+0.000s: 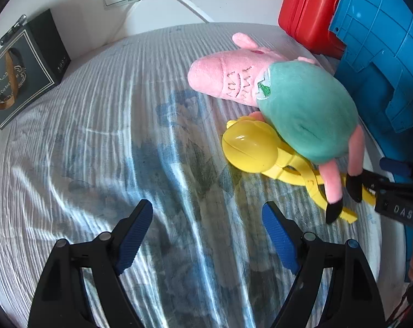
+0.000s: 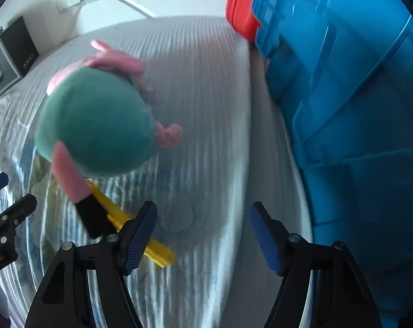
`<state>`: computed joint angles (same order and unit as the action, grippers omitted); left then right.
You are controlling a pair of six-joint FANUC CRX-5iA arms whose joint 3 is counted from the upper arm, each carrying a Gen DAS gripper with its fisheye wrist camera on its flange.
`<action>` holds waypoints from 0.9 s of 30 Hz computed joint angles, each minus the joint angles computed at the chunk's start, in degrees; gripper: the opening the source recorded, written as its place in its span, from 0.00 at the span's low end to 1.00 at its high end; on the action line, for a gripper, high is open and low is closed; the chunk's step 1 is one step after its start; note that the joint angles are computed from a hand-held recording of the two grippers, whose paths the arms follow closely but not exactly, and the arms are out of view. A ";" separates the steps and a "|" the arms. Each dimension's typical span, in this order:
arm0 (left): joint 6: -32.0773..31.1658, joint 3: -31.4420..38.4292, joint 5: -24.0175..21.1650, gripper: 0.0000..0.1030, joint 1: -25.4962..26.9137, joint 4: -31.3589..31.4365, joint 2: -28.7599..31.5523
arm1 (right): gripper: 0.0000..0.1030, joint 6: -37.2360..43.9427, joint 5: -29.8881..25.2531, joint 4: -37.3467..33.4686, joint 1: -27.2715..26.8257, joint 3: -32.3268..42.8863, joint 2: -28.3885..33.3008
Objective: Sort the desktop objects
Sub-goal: 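Grasp the yellow clip toy with the left tool while the right tool grasps the green-shirted pig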
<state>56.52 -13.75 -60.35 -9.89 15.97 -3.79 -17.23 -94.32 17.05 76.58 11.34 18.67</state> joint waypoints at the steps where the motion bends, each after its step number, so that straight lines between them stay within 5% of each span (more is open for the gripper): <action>1: 0.35 0.28 0.13 0.80 -0.36 -0.28 0.33 | 0.68 -0.29 1.14 -0.11 0.07 -0.78 -0.43; 7: 4.45 2.36 1.07 0.80 -1.88 -2.70 1.06 | 0.67 0.60 18.13 1.03 1.14 -5.20 -3.47; 12: 4.75 1.91 1.04 0.80 -0.57 0.87 0.41 | 0.67 0.94 24.46 0.90 1.54 -6.29 -3.53; 19: 14.02 6.89 -0.93 0.80 -3.83 -6.36 4.97 | 0.68 -2.92 16.65 2.40 3.47 -6.61 -5.33; 23: 18.72 8.66 -2.74 0.80 -4.61 -10.66 6.80 | 0.90 -2.90 10.13 5.65 4.69 -5.67 -6.15; 27: 18.03 8.26 -2.29 0.77 -2.76 -9.00 7.54 | 0.91 -0.21 6.34 9.31 4.07 -2.99 -5.45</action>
<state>74.54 -5.49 -62.64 -12.65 6.97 3.74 -17.45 -87.99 26.36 80.65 8.35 13.22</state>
